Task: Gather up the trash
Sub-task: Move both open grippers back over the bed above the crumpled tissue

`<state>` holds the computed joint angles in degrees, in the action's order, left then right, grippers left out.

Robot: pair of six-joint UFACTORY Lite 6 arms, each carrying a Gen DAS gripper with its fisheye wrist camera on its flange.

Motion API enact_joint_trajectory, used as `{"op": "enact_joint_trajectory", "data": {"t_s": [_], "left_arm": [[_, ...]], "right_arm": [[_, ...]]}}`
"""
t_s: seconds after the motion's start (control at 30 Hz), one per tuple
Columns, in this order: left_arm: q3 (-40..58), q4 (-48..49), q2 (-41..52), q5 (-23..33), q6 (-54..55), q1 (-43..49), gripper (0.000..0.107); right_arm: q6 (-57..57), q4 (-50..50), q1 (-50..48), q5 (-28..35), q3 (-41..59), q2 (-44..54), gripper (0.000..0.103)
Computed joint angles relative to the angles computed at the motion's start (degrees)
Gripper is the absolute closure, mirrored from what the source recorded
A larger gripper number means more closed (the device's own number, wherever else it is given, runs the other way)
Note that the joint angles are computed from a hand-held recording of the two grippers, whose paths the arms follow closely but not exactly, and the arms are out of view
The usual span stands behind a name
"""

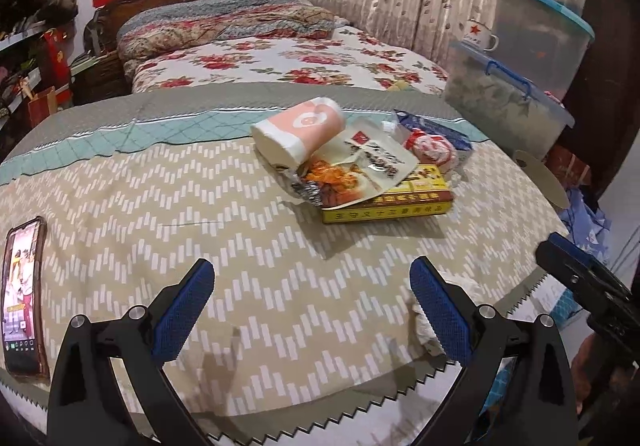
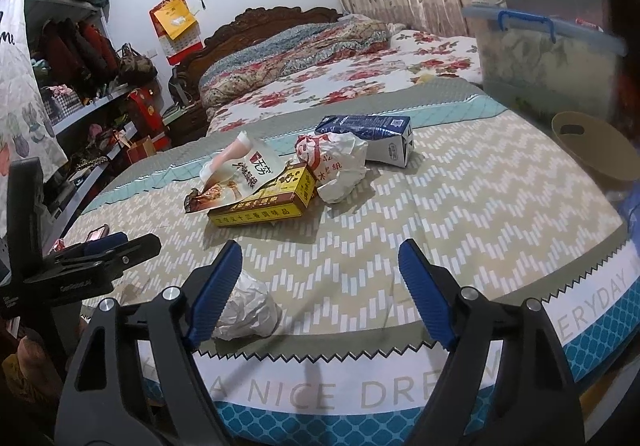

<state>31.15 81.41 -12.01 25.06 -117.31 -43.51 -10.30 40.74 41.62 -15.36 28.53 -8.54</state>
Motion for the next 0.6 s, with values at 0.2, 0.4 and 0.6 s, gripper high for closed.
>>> {"op": "enact_joint_trajectory", "data": {"t_s": [0.2,0.4,0.6], "left_arm": [[0.98,0.69,1.3,0.82,-0.22,-2.23,0.013],[1.08,0.78,1.55,0.26,-0.27,-2.41,0.013],[1.01,0.81,1.45,0.64,-0.24,-3.14,0.013]], "right_arm": [[1.89,-1.28,0.09,-0.13,-0.35,0.18,0.023],[2.88,-2.21,-0.02,-0.21,-0.4,0.47,0.023],[3.39,-2.36,0.29,-0.74,-0.57,0.72,0.023]]}}
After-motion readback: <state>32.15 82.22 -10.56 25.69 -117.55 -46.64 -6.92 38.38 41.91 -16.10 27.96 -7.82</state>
